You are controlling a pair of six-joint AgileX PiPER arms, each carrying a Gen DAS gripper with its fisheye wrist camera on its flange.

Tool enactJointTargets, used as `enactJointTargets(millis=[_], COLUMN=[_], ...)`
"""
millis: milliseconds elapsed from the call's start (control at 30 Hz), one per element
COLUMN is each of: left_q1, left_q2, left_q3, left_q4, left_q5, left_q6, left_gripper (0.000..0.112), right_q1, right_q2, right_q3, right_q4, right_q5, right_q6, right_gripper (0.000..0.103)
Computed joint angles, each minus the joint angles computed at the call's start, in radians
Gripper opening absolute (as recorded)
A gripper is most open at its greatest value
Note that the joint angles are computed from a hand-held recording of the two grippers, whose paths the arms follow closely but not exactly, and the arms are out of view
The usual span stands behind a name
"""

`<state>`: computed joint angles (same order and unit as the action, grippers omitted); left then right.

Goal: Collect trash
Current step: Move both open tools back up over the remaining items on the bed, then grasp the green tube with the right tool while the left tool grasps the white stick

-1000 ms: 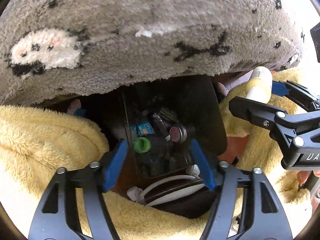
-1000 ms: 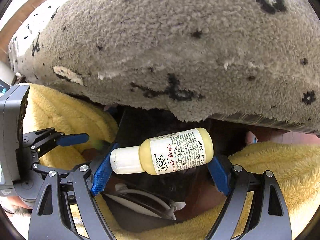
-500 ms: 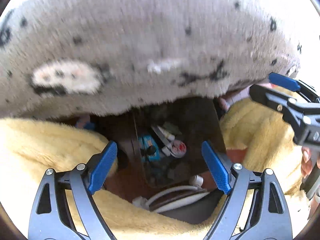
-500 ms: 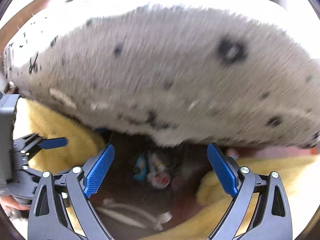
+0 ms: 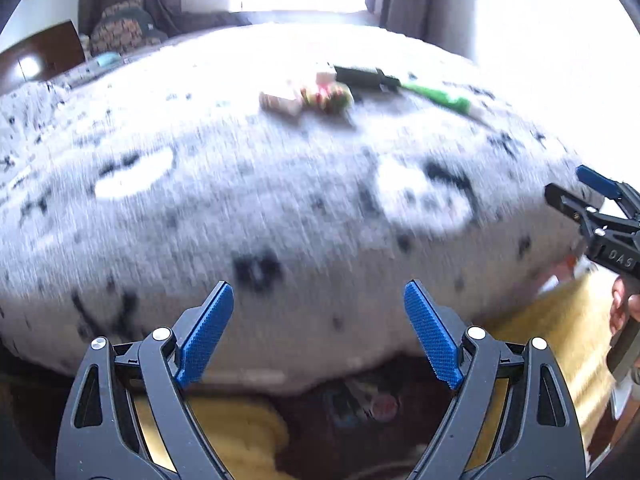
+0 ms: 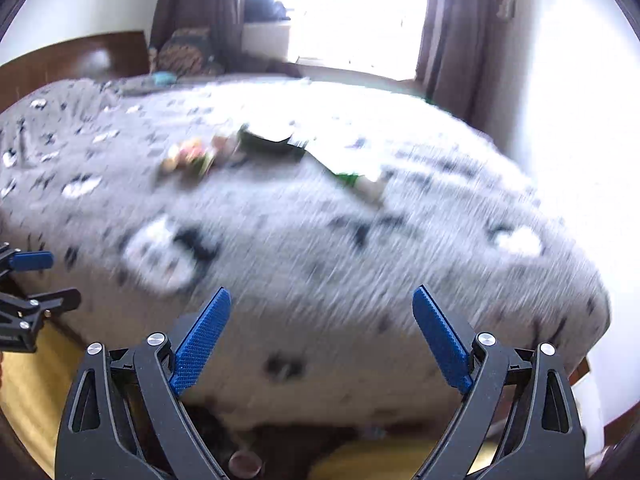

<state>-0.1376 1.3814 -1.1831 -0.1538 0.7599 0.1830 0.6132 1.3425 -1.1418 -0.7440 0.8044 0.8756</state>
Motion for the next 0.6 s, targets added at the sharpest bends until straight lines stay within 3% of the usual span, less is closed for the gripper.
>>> enactJointTargets(millis=[33, 233, 267, 300, 600], left_q1=[-0.009, -0.001, -0.013, -0.019, -0.019], left_q2=[0.031, 0.236, 0.265, 0.305, 0.561], left_q3=[-0.013, -0.255, -0.288, -0.337, -0.651], left_q4=[0.019, 0.058, 0.087, 0.106, 0.151], left_q5=[-0.027, -0.022, -0.021, -0.014, 0.079], left_q6=[-0.025, -0.102, -0.136, -0.159, -0.225], left_gripper=[0.082, 0.082, 0.082, 0.082, 0.080], right_q1=[-0.027, -0.209, -0.236, -0.266, -0.316], right_q2=[0.017, 0.191, 0.224, 0.266, 0.541], right_q3=[-0.016, -0.195, -0.227, -0.272, -0.564], right_q4=[-0.006, 0.121, 0.163, 0.210, 0.259], right_q5=[-0.018, -0.117, -0.127, -0.129, -0.038], right_q6=[-0.007, -0.169, -0.207, -0.254, -0.343], right_gripper=[0.092, 0.088, 0.083, 0.079, 0.079])
